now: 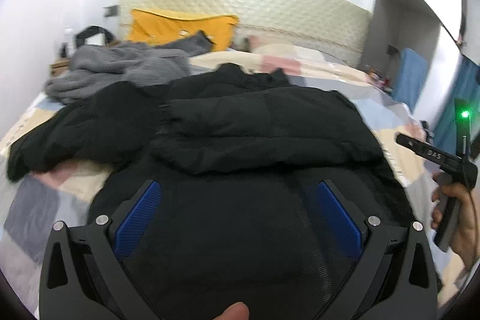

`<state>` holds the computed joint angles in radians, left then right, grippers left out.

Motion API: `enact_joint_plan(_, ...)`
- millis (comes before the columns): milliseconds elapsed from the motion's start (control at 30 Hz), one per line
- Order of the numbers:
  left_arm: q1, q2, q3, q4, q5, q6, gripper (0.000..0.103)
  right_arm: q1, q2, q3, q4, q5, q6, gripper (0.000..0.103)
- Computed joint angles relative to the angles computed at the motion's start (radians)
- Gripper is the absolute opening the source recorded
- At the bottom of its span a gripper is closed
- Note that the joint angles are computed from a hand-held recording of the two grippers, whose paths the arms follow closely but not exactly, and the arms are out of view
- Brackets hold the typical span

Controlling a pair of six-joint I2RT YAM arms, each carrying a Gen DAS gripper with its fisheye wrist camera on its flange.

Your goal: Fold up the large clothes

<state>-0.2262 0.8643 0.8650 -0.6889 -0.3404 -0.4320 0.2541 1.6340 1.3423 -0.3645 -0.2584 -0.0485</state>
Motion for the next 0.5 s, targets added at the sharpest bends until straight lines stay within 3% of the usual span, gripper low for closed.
enact_joint_plan(133, -0.016, 0.155, 0.145, 0.027, -0.046, 0.040, 0.103, 0.018, 0.002, 0.065, 0.025, -0.078, 0.037, 0.088)
enact_joint_plan(200, 0.067, 0.234, 0.196, 0.101, 0.061, 0.057, 0.103, 0.032, 0.037, 0.121, 0.025, -0.101, 0.044, 0.078)
enact_joint_plan(333, 0.180, 0.422, 0.320, 0.150, 0.162, 0.087, 0.103, 0.093, 0.180, 0.302, -0.030, -0.043, 0.017, 0.073)
enact_joint_plan(500, 0.216, 0.629, 0.393, 0.254, 0.123, 0.163, 0.103, 0.142, 0.360, 0.437, 0.004, -0.013, 0.074, 0.074)
